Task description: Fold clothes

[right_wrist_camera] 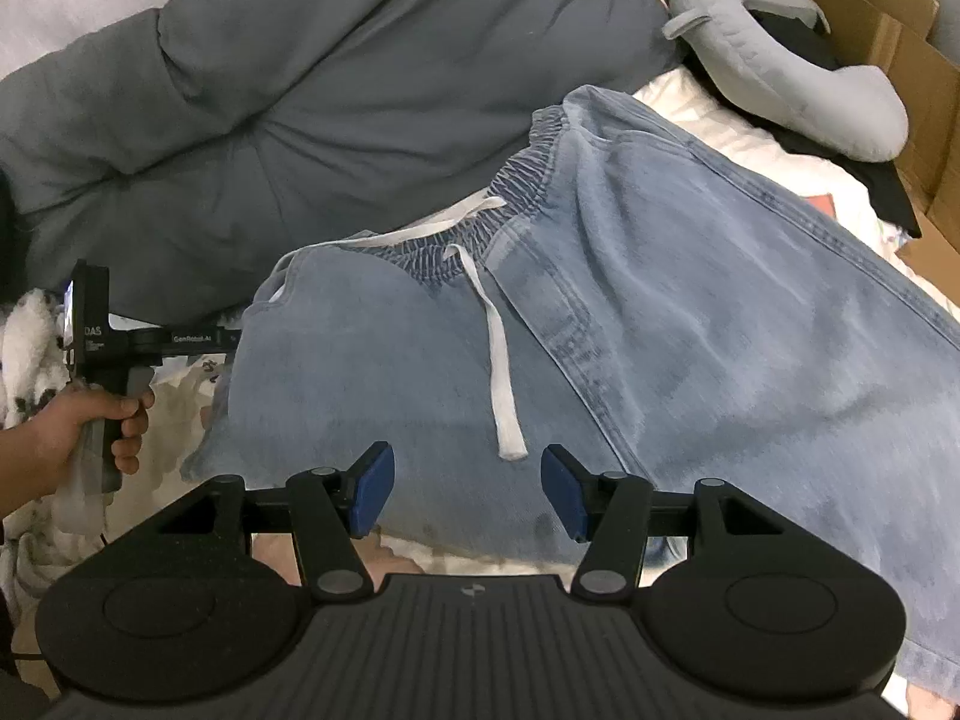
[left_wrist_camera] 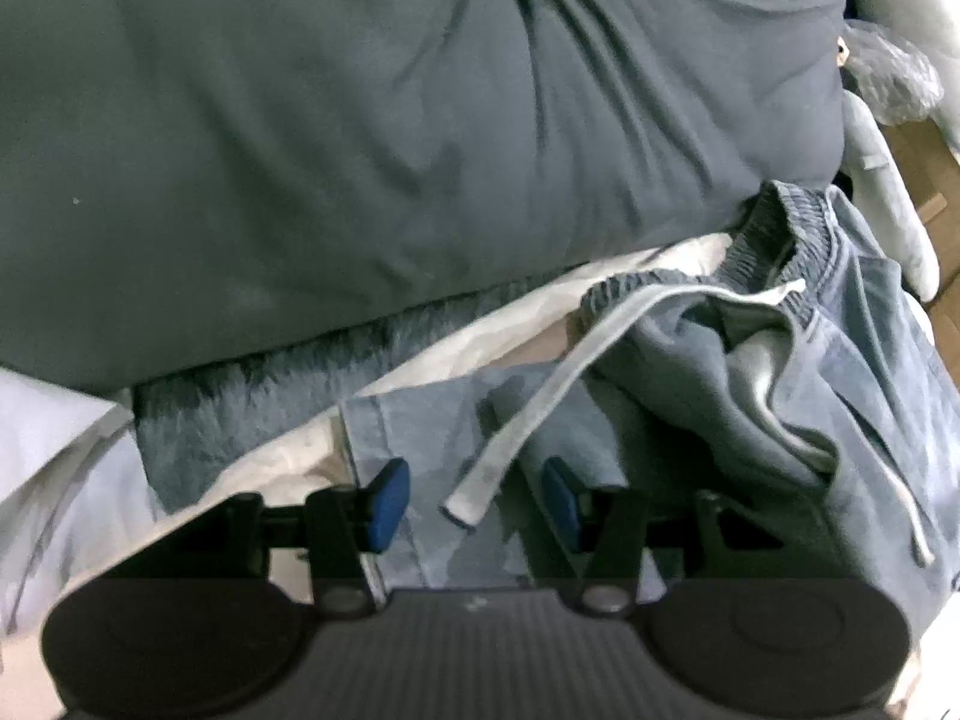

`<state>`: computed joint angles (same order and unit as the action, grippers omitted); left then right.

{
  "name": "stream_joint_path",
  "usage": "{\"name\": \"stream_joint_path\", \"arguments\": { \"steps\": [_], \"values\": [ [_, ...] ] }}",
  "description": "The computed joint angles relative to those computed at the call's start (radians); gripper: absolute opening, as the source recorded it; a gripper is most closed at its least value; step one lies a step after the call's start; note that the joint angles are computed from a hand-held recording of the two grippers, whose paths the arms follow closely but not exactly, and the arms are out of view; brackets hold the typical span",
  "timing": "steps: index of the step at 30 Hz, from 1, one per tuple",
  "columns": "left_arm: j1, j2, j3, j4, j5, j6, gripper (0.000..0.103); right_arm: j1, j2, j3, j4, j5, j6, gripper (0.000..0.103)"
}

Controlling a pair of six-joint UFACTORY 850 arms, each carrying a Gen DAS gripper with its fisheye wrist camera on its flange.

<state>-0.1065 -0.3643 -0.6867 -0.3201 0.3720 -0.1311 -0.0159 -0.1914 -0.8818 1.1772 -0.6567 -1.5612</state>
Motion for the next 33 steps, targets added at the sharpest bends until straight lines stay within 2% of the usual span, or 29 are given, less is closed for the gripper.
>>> {"name": "stream_joint_path", "arguments": {
  "steps": [2, 5, 6, 8, 9, 10, 14, 22, 33],
  "values": [
    [0.01, -0.009, -0.001, 0.071, 0.009, -0.059, 0.052, 0.019, -0.002, -0.003, 0.001, 0.015, 0.008, 0.062],
    [0.013, -0.025, -0.01, 0.093, 0.015, -0.076, 0.048, 0.047, -0.005, -0.009, -0.002, 0.036, 0.023, 0.063],
    [0.017, -0.029, -0.012, 0.123, 0.017, -0.106, 0.043, 0.057, -0.007, -0.012, -0.008, 0.037, 0.031, 0.063],
    [0.027, -0.039, -0.019, 0.182, 0.01, -0.164, 0.024, 0.08, -0.008, -0.015, -0.01, 0.038, 0.034, 0.063],
    [0.034, -0.043, -0.024, 0.225, 0.001, -0.208, 0.01, 0.093, -0.007, -0.016, -0.006, 0.039, 0.031, 0.063],
    [0.04, -0.045, -0.025, 0.261, -0.002, -0.246, 0.006, 0.105, -0.005, -0.013, 0.004, 0.042, 0.024, 0.063],
    [0.043, -0.006, 0.002, 0.272, 0.034, -0.264, 0.003, 0.153, -0.007, -0.01, 0.04, 0.033, 0.013, 0.063],
    [0.049, 0.139, 0.079, 0.416, 0.058, -0.395, 0.003, 0.228, -0.012, -0.002, 0.131, -0.012, -0.001, 0.063],
    [0.039, 0.237, 0.132, 0.615, 0.075, -0.598, 0.003, 0.259, -0.027, -0.024, 0.174, -0.057, 0.12, 0.063]
  ]
}}
